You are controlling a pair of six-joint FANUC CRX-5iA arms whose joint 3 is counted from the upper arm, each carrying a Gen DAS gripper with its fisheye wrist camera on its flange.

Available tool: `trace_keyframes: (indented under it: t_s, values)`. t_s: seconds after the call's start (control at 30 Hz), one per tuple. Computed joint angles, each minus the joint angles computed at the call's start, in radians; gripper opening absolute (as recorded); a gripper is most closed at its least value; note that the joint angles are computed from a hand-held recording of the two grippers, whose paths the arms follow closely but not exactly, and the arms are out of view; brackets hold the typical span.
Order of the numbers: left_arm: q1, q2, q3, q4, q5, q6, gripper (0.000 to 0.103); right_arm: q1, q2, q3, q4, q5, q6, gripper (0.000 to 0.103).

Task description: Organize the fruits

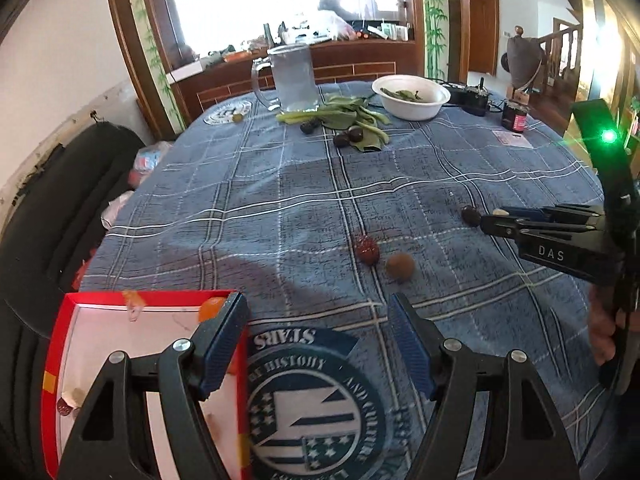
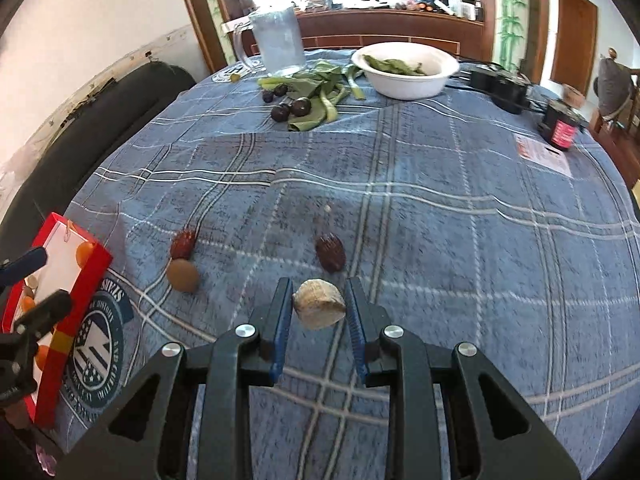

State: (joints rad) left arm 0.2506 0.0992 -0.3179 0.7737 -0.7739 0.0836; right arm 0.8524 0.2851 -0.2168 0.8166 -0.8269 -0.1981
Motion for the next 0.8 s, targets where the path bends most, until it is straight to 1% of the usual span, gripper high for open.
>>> trace_keyframes:
  t_s: [0.1,0.23,0.33,0.4,0.5,0.6,0.67,0.77,0.8]
  values:
    - [-0.002,0.003,0.001,-0.002,0.003,-0.001,0.072,-0.008,-0.004,-0.022,0.064,0.027,-0.043,0.028]
    - [0.018,0.023,0.035,-0.020,-0.027,0.052,0.072,-0.012,-0.026,-0.058,0.104,0.103,-0.088,0.029]
    - [0.059,0.017,0.032,0.020,-0.027,0.061,0.072,-0.014,-0.035,-0.065,0.118,0.185,-0.109,0.029]
    - [0.103,0.010,0.025,0.069,-0.012,0.058,0.072,-0.004,-0.018,-0.033,0.122,0.215,-0.082,0.029]
    - [0.153,0.004,0.018,0.124,0.027,0.055,0.072,0.019,0.046,0.071,0.085,0.257,0.034,0.029]
    - [0.199,-0.006,0.008,0.189,0.087,0.036,0.072,0.046,0.141,0.229,-0.022,0.290,0.220,0.029]
    - [0.223,-0.007,0.003,0.236,0.134,0.018,0.072,0.067,0.215,0.357,-0.118,0.271,0.373,0.029]
    - [0.241,0.000,-0.004,0.302,0.206,-0.010,0.073,0.098,0.344,0.577,-0.250,0.190,0.585,0.029]
    - [0.246,0.006,0.000,0.305,0.210,-0.009,0.073,0.103,0.376,0.630,-0.279,0.167,0.629,0.029]
